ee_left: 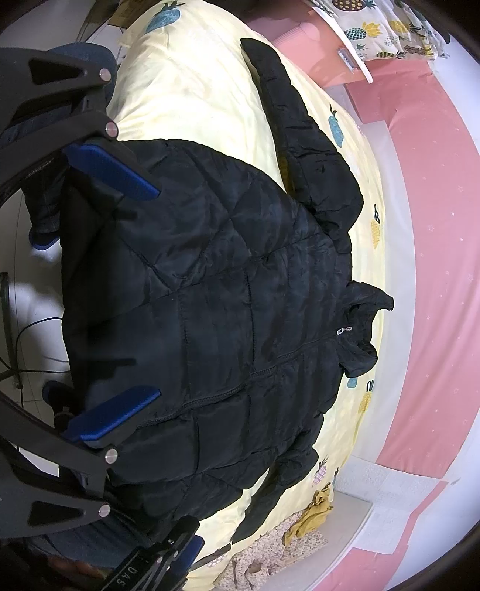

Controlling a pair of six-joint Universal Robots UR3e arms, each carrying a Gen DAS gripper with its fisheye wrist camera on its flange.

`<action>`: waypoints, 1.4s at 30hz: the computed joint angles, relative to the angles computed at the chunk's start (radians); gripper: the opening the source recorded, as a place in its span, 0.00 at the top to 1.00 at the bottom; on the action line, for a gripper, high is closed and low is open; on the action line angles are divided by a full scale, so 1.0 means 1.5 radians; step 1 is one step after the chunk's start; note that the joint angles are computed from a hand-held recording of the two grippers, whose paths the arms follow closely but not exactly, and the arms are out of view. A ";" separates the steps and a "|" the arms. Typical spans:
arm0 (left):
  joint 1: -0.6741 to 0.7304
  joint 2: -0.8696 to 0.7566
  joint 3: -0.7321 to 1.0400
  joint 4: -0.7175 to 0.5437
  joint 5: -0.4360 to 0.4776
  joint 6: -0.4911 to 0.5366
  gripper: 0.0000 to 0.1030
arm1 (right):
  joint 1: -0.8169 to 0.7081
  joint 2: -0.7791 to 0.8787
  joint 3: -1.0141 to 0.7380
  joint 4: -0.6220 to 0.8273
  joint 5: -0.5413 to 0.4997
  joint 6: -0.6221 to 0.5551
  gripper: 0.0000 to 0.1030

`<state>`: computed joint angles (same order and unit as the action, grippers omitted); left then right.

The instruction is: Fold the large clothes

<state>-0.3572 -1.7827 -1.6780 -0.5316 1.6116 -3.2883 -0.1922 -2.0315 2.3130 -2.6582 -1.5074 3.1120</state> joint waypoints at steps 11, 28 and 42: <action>0.001 0.000 0.002 -0.004 -0.001 0.000 0.02 | 0.006 0.005 -0.004 0.000 -0.006 0.003 0.48; -0.002 -0.002 -0.002 -0.001 -0.003 -0.003 0.02 | 0.011 0.015 -0.008 -0.005 -0.009 0.005 0.48; -0.003 -0.003 -0.002 -0.001 -0.003 -0.005 0.02 | 0.014 0.021 -0.012 -0.004 -0.013 0.008 0.48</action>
<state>-0.3621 -1.7870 -1.6811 -0.5336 1.6074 -3.2961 -0.1706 -2.0005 2.2956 -2.6643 -1.5262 3.1242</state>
